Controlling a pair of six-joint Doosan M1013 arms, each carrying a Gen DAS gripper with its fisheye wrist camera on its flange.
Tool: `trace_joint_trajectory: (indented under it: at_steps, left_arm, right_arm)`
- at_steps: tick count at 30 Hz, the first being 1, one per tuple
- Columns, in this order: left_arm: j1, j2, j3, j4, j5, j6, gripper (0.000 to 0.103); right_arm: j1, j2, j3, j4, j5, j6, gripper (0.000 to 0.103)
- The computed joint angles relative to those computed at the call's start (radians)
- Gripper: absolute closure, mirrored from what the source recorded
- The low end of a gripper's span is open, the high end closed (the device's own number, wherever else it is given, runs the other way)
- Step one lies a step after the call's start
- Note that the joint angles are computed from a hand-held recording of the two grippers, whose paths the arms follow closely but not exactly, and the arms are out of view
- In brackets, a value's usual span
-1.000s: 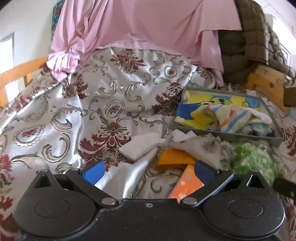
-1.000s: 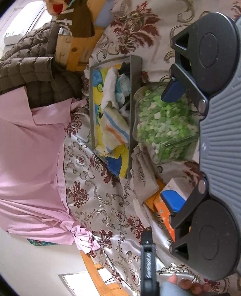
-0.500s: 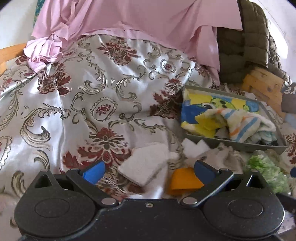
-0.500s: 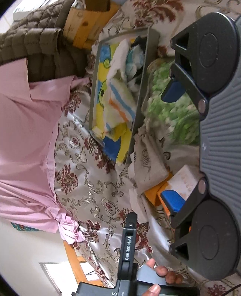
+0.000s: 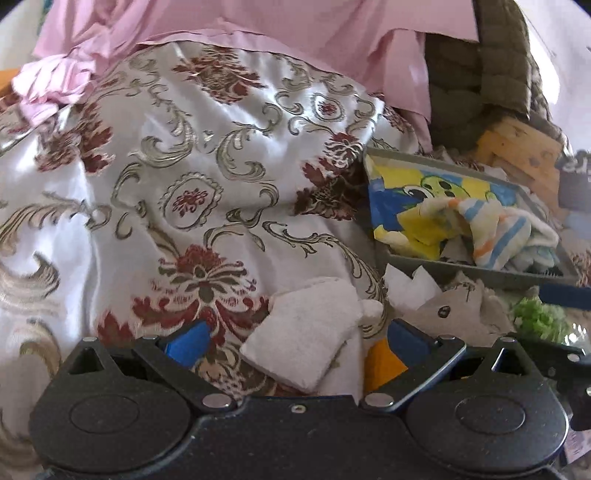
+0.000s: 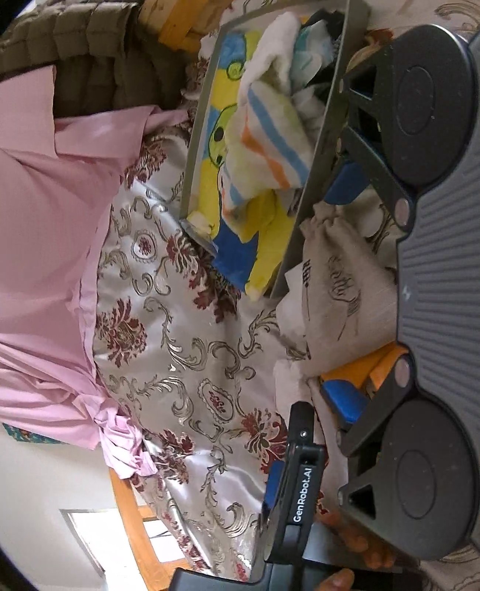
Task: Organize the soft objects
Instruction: 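Lower the left gripper to the white cloth while the right gripper lowers to the beige drawstring bag, then close the left gripper on the white cloth while the right gripper closes on the beige bag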
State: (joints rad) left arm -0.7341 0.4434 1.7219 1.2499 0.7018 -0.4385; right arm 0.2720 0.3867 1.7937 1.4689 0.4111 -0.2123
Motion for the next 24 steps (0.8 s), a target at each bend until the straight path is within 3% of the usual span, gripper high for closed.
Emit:
trace_joint_trajectory:
  at_steps: [4,7,12,15,20,24]
  left_arm:
    - [0.036,-0.013,0.022,-0.001,-0.122,0.045,0.012]
    - [0.048,-0.018,0.032,0.008,-0.172,0.050,0.027]
    - [0.066,-0.018,0.036,0.018,-0.242,0.060,0.041]
    - [0.069,-0.009,0.024,-0.043,-0.248,0.136,0.040]
    - [0.069,0.000,0.014,-0.049,-0.245,0.147,0.033]
    - [0.075,-0.003,0.025,-0.011,-0.262,0.073,0.043]
  right_arm:
    - [0.013,0.011,-0.018,-0.084,-0.014,0.055,0.001]
    - [0.014,0.020,-0.033,-0.167,0.001,0.119,0.004]
    - [0.024,0.033,-0.056,-0.268,0.000,0.207,0.010]
    - [0.033,0.040,-0.069,-0.327,0.000,0.267,0.012]
    - [0.047,0.054,-0.092,-0.416,-0.007,0.377,0.015]
    - [0.040,0.063,-0.104,-0.412,0.028,0.427,0.027]
